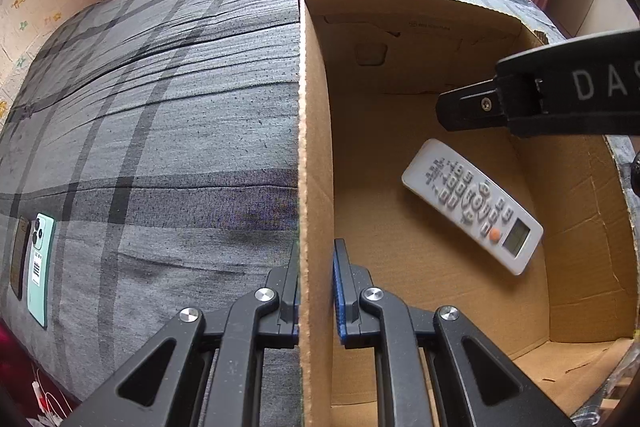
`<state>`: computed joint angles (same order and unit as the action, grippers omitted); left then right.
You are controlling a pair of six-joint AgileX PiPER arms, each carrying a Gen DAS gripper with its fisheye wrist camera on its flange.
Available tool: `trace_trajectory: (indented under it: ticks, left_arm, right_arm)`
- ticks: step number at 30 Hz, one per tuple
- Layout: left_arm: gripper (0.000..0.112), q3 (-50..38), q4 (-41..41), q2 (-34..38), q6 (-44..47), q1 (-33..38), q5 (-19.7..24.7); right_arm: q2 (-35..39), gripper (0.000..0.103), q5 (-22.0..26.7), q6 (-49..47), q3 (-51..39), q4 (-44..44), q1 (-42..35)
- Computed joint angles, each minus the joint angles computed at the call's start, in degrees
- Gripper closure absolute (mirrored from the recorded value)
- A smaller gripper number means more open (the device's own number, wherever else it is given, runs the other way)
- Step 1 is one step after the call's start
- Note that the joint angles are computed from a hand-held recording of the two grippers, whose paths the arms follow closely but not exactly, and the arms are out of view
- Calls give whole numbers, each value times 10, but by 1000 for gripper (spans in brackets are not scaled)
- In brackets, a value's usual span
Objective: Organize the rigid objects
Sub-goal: 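Lower the remote into the box and open the right tool, then move the right tool back toward the white USB charger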
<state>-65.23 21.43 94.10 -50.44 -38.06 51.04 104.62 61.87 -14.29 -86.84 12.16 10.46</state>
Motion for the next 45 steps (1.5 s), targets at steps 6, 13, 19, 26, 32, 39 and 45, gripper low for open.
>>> trace_trajectory:
  ticks: [6, 13, 19, 26, 32, 39, 45]
  left_arm:
    - [99, -3, 2, 1, 0, -2, 5]
    - [99, -6, 3, 3, -4, -3, 8]
    - [99, -7, 8, 5, -7, -6, 11]
    - [99, -10, 10, 7, -7, -9, 16]
    - [99, -13, 12, 10, -11, -10, 19]
    - [99, -12, 18, 8, -17, -16, 23]
    - [99, -15, 16, 9, -14, -14, 25]
  right_arm:
    - [-32, 19, -24, 0, 17, -11, -2]
    - [-47, 11, -24, 3, 13, -24, -8]
    - [-65, 10, -29, 5, 22, -35, -19]
    - [-86, 10, -20, -8, 26, -33, -50]
    - [-103, 10, -7, -31, 24, -24, -92]
    - [-116, 10, 8, -60, 17, -15, -147]
    - [-121, 10, 24, -100, 9, -2, -208]
